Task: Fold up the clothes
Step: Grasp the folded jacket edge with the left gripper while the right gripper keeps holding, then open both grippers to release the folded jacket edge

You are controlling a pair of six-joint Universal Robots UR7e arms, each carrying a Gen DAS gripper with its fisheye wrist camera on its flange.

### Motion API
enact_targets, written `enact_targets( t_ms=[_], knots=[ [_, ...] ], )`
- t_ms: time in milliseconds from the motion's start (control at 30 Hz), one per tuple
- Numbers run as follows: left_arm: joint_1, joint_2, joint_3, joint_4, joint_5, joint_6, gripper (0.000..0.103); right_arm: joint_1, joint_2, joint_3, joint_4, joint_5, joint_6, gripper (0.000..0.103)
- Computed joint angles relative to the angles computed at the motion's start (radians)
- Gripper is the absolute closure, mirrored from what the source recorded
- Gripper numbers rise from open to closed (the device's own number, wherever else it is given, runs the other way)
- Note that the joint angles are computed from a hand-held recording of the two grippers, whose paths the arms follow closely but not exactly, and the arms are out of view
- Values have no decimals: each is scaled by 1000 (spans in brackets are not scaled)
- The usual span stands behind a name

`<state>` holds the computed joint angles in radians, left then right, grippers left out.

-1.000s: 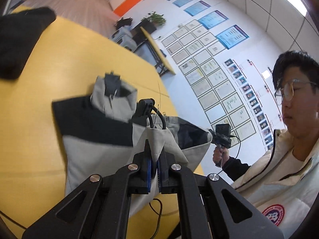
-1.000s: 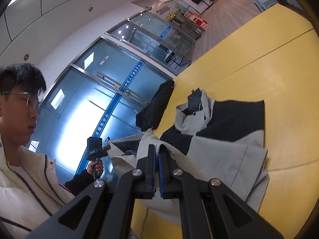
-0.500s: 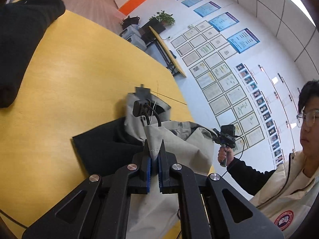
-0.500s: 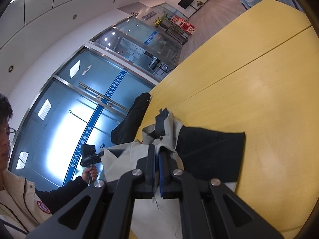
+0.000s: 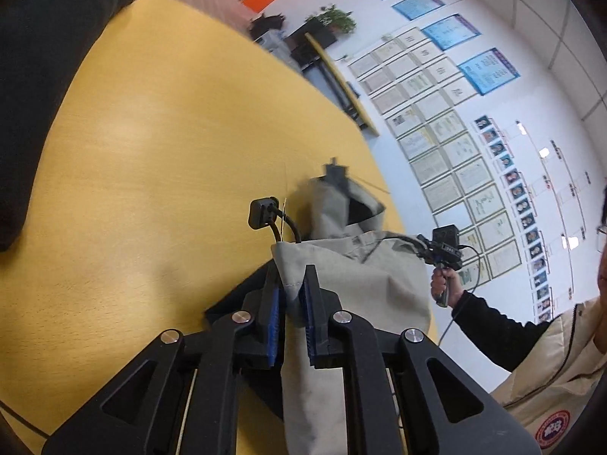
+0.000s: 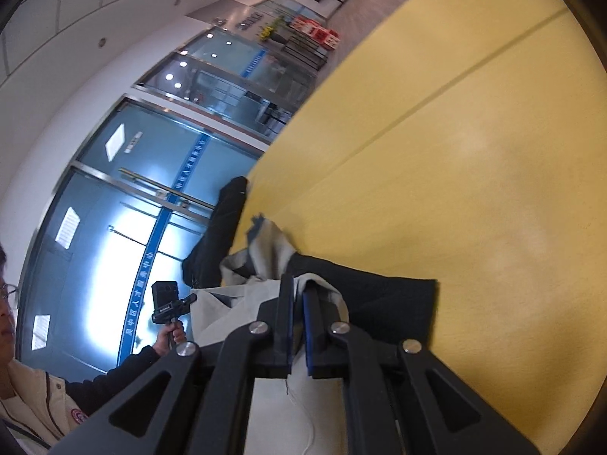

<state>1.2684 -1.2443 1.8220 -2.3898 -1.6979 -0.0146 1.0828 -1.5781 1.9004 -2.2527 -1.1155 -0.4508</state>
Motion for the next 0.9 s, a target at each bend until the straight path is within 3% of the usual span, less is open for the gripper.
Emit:
enact_targets(
  t_ms=[67,100,133,200,267,300,400,433,500,567,667,733,800,900],
  knots=[
    [6,3,14,-15,37,-25,79,-12,18,-11,14,-10,36,91],
    [7,4,20,-17,62,-45,66,-19,23,-13,20,-10,52,88],
    [8,4,22,-12,77,-65,57,-22,26,-14,17,-9,65,82],
    [6,-3,31,0,104,-92,51,-27,21,-9,9,20,65,65],
    [-8,-32,57,17,137,-91,50,-33,0,5,-33,59,66,25],
    [-16,-46,64,26,152,-90,49,-46,-16,14,-71,97,83,18],
    [-61,-86,92,47,181,-71,49,-85,-57,37,-203,209,151,16],
    [-83,-96,98,55,185,-57,45,-84,-68,39,-237,209,161,13],
    [-130,-95,98,73,190,-22,41,-36,-79,21,-187,137,93,11],
    [-163,-69,89,77,145,16,38,51,-60,-3,-51,18,2,10],
    [-204,22,51,90,107,84,37,224,40,-14,69,-227,-88,10],
    [-196,93,20,100,116,70,37,323,126,-9,92,-354,-155,10],
    [-183,149,-5,109,132,54,39,383,211,-1,62,-429,-205,11],
    [-144,146,8,61,104,57,51,405,298,-17,-22,-511,-220,16]
  ],
)
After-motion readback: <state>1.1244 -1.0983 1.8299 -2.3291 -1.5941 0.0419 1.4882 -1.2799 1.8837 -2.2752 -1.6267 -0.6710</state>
